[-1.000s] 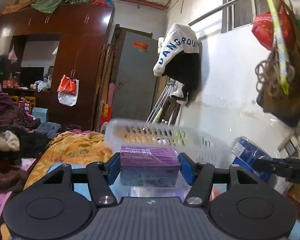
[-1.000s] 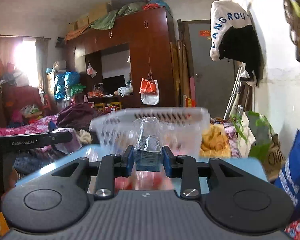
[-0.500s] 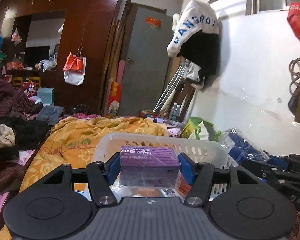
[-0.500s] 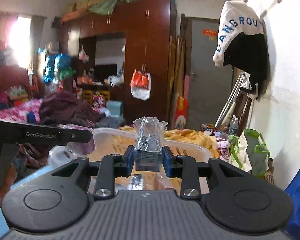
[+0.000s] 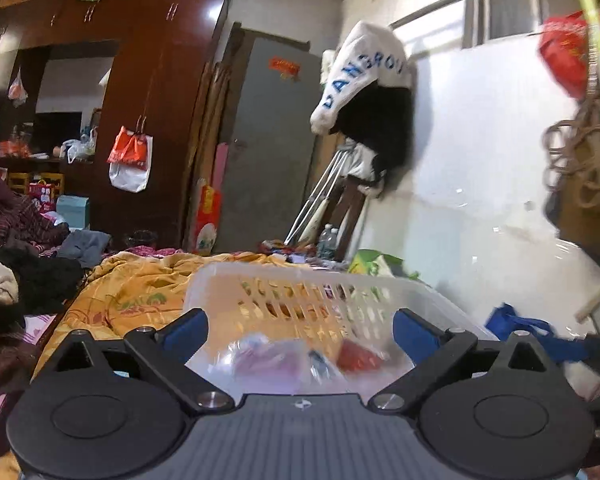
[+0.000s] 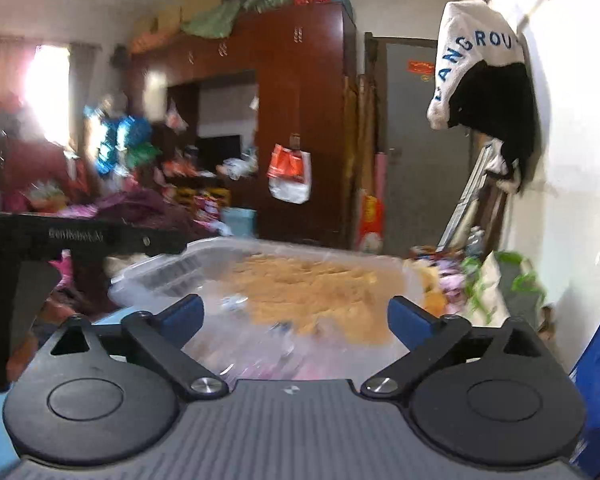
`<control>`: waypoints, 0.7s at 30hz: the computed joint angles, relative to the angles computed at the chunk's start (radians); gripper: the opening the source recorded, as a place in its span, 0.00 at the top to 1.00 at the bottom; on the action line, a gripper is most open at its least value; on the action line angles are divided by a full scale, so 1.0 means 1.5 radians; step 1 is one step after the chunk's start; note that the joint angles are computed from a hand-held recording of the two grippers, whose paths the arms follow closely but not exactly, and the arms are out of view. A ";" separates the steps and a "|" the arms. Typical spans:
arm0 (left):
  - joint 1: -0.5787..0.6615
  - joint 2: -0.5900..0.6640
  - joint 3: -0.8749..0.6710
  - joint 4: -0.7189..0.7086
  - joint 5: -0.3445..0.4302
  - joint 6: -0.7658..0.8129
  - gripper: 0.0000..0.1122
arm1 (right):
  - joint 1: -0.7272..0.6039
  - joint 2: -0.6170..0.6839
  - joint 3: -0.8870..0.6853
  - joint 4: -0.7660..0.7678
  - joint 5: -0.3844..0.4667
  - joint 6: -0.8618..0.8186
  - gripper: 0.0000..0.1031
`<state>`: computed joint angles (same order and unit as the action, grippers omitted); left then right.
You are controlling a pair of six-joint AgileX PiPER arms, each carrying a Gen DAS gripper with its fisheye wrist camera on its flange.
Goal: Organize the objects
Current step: 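Carry both items over the white basket and open both grippers, then grasp the blue-and-white wrapped pack with the left gripper while the right grasps a red wrapped ball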
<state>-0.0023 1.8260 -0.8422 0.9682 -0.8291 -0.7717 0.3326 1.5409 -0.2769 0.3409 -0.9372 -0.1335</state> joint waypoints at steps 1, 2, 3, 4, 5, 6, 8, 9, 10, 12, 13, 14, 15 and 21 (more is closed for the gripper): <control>0.018 -0.010 0.048 -0.017 -0.031 0.050 0.11 | 0.026 0.017 0.033 0.014 -0.052 0.020 0.00; 0.032 -0.016 0.098 -0.044 -0.062 0.112 0.11 | 0.058 0.045 0.065 0.034 -0.106 0.044 0.00; 0.037 -0.015 0.133 -0.075 -0.086 0.162 0.11 | 0.084 0.066 0.083 0.053 -0.143 0.063 0.00; 0.046 -0.012 0.170 -0.102 -0.113 0.207 0.11 | 0.107 0.086 0.095 0.070 -0.171 0.080 0.00; 0.052 -0.005 0.189 -0.113 -0.126 0.225 0.11 | 0.125 0.096 0.099 0.085 -0.181 0.091 0.00; 0.059 0.003 0.192 -0.102 -0.125 0.217 0.11 | 0.133 0.091 0.091 0.097 -0.164 0.090 0.00; 0.070 0.026 0.165 -0.050 -0.105 0.165 0.11 | 0.110 0.066 0.051 0.103 -0.086 0.059 0.00; 0.065 0.035 0.147 -0.038 -0.087 0.140 0.12 | 0.107 0.055 0.019 0.144 -0.031 0.029 0.00; 0.060 0.043 0.128 -0.027 -0.067 0.118 0.14 | 0.094 0.048 -0.007 0.161 0.017 0.016 0.00; 0.048 0.059 0.104 -0.035 -0.044 0.113 0.14 | 0.047 0.044 -0.042 0.115 0.085 0.049 0.04; 0.042 0.065 0.098 -0.041 -0.037 0.116 0.14 | 0.026 0.047 -0.056 0.086 0.112 0.069 0.09; 0.043 0.073 0.096 -0.039 -0.038 0.119 0.15 | 0.011 0.050 -0.072 0.076 0.141 0.078 0.18; 0.044 0.079 0.091 -0.035 -0.036 0.118 0.16 | 0.001 0.057 -0.088 0.072 0.166 0.078 0.26; 0.033 0.073 0.119 -0.088 -0.036 0.184 0.23 | 0.000 0.078 -0.071 0.005 0.156 0.120 0.33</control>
